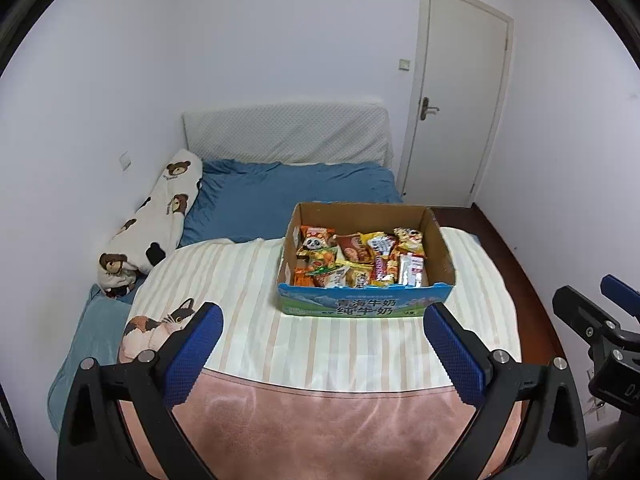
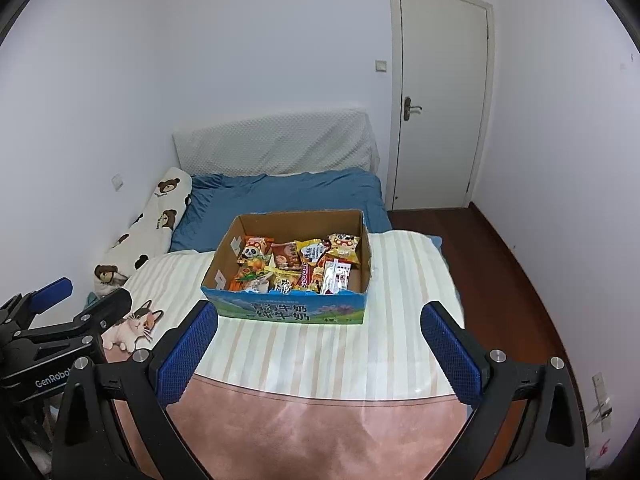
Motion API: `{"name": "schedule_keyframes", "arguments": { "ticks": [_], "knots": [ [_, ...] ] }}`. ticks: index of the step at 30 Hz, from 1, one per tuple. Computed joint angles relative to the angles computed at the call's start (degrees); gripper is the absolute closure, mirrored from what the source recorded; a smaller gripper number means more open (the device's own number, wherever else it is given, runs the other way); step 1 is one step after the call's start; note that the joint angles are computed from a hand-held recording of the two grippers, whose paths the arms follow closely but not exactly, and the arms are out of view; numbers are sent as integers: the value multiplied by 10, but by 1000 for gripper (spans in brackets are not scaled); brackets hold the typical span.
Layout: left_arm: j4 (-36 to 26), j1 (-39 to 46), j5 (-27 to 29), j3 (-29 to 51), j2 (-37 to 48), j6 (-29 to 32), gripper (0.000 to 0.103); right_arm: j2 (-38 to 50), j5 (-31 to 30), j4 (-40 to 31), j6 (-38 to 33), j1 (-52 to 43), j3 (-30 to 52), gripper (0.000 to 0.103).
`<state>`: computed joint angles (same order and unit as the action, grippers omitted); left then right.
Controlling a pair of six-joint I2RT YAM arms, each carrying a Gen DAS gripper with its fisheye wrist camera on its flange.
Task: Organize snacks
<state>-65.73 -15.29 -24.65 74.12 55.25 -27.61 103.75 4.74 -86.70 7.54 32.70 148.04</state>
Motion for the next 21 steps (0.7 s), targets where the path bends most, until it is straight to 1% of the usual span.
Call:
{"name": "schedule_keyframes", "arguments": {
  "ticks": [4, 10, 16, 19, 21],
  "knots": [
    [29, 34, 18, -17, 17, 19, 0, 4, -2, 33, 4, -5, -37, 0],
    [72, 81, 45, -35, 49, 48, 0, 47, -5, 60, 6, -13, -38, 0],
    [108, 114, 68, -40, 91, 71, 0, 108, 0, 61, 6, -19, 7, 0],
    [130, 129, 84, -40, 117, 82, 0, 151, 3, 49, 5, -21, 55, 0],
    [140, 133, 85, -40, 132, 88, 0, 168, 10, 47, 3, -21, 72, 0]
  ]
}}
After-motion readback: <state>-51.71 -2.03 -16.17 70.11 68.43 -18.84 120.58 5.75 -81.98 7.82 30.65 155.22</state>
